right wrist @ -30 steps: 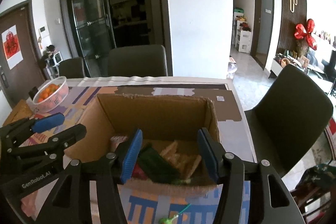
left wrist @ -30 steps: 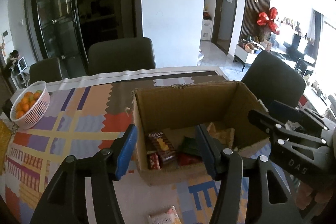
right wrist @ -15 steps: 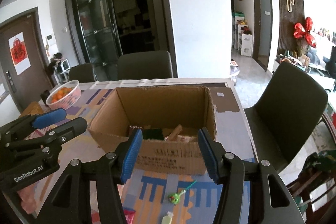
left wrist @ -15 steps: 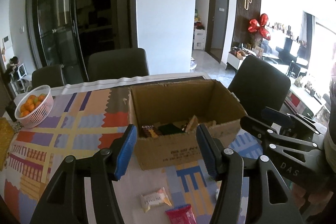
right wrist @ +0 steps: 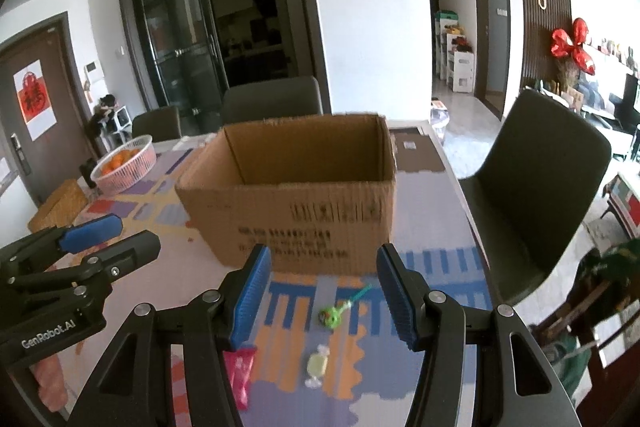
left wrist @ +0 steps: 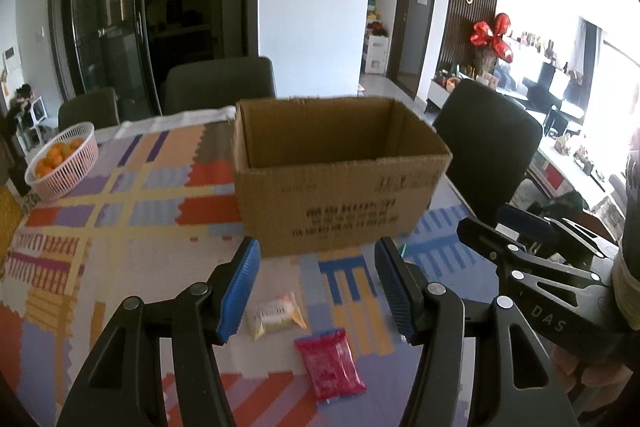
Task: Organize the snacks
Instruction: 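Move both grippers back from the box to the remaining snacks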
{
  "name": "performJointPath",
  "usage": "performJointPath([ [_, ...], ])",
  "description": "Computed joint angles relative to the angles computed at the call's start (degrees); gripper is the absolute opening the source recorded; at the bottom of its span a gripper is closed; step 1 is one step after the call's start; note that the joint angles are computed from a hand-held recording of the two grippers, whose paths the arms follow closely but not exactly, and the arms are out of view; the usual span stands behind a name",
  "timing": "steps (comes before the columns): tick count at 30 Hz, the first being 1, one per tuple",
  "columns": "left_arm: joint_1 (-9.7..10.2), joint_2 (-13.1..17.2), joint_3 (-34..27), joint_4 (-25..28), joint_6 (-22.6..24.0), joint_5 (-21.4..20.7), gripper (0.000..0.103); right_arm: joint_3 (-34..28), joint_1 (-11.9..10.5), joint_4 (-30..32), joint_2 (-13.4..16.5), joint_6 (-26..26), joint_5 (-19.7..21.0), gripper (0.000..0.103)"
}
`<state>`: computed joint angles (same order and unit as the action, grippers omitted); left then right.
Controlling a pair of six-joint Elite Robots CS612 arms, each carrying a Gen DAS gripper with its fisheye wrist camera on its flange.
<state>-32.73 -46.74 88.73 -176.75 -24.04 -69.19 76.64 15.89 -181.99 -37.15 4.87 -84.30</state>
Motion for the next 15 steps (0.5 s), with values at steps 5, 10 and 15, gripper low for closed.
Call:
performJointPath([
  [5,-0.29,0.05,0.99,1.68,-0.93,-1.26,0.059,1.94,0.13,1.12,-0.33,-0.22,0.19,0.056],
  [10,-0.35,0.34,1.75,3.62,-2.05,-3.24,0.059,3.14,0.05,2.83,-0.34,-0.48,0.94,0.056],
  [15,0.07,0.93,2.21,4.71,-4.08,-7.25,0.059,3.65,0.14,5.07,-0.06,-0.73,1.44,0.056],
])
